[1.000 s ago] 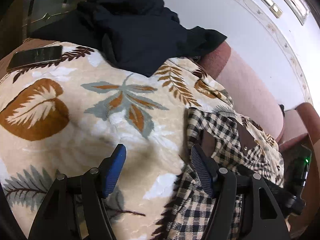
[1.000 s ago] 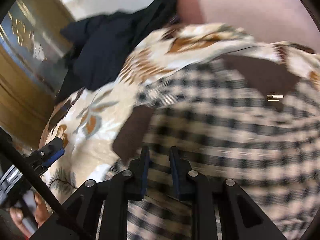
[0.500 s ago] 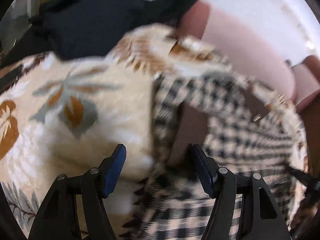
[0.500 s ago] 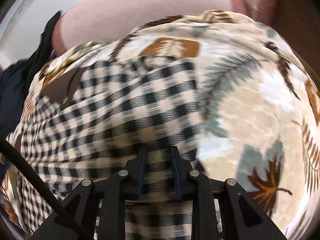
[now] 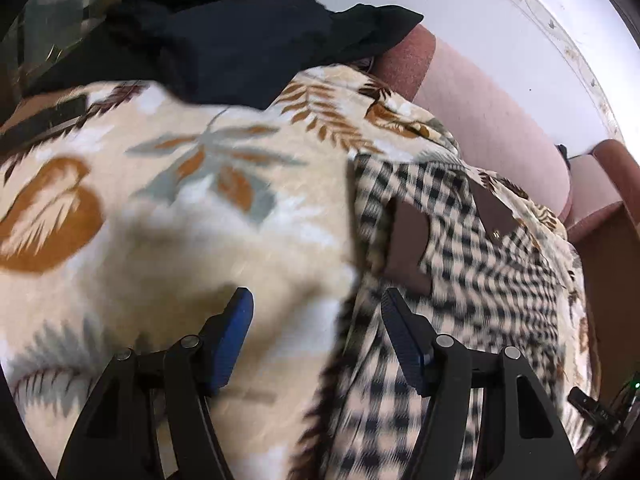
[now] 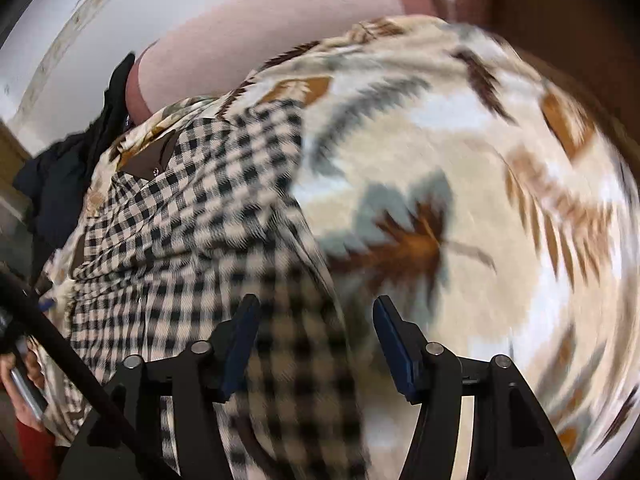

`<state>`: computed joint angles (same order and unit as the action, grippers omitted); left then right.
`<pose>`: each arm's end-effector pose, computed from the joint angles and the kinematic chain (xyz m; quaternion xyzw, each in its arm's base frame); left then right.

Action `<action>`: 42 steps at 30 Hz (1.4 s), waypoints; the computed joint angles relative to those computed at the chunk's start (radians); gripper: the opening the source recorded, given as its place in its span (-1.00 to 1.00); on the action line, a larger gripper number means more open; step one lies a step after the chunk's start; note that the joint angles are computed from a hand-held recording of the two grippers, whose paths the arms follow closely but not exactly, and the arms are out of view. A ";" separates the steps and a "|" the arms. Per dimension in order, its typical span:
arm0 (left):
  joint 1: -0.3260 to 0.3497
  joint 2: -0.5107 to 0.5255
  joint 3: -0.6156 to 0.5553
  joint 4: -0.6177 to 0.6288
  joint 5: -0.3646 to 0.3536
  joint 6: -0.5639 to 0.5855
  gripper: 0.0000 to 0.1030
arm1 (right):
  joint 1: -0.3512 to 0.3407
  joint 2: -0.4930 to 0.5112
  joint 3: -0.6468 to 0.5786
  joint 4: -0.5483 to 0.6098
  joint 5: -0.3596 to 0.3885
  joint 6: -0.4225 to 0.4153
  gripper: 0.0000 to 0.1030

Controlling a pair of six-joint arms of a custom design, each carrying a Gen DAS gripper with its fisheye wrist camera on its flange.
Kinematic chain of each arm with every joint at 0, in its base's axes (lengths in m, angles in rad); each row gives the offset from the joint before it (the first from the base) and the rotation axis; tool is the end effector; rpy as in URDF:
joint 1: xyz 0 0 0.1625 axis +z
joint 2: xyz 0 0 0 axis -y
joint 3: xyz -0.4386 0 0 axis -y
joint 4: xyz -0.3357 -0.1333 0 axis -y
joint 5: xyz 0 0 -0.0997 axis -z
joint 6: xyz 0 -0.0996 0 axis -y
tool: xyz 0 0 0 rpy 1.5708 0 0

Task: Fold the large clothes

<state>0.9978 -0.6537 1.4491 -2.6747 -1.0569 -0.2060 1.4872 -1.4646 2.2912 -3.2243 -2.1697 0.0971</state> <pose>-0.2288 -0.6908 0.1371 0.1360 0.9468 -0.2328 0.1759 0.0433 -0.4070 0.3693 -0.1970 -0.8607 0.3857 0.2675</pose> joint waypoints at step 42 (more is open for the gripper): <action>-0.084 -0.271 0.604 -0.289 -0.060 -0.182 0.34 | 0.130 0.293 0.319 -0.211 0.628 -0.135 -0.91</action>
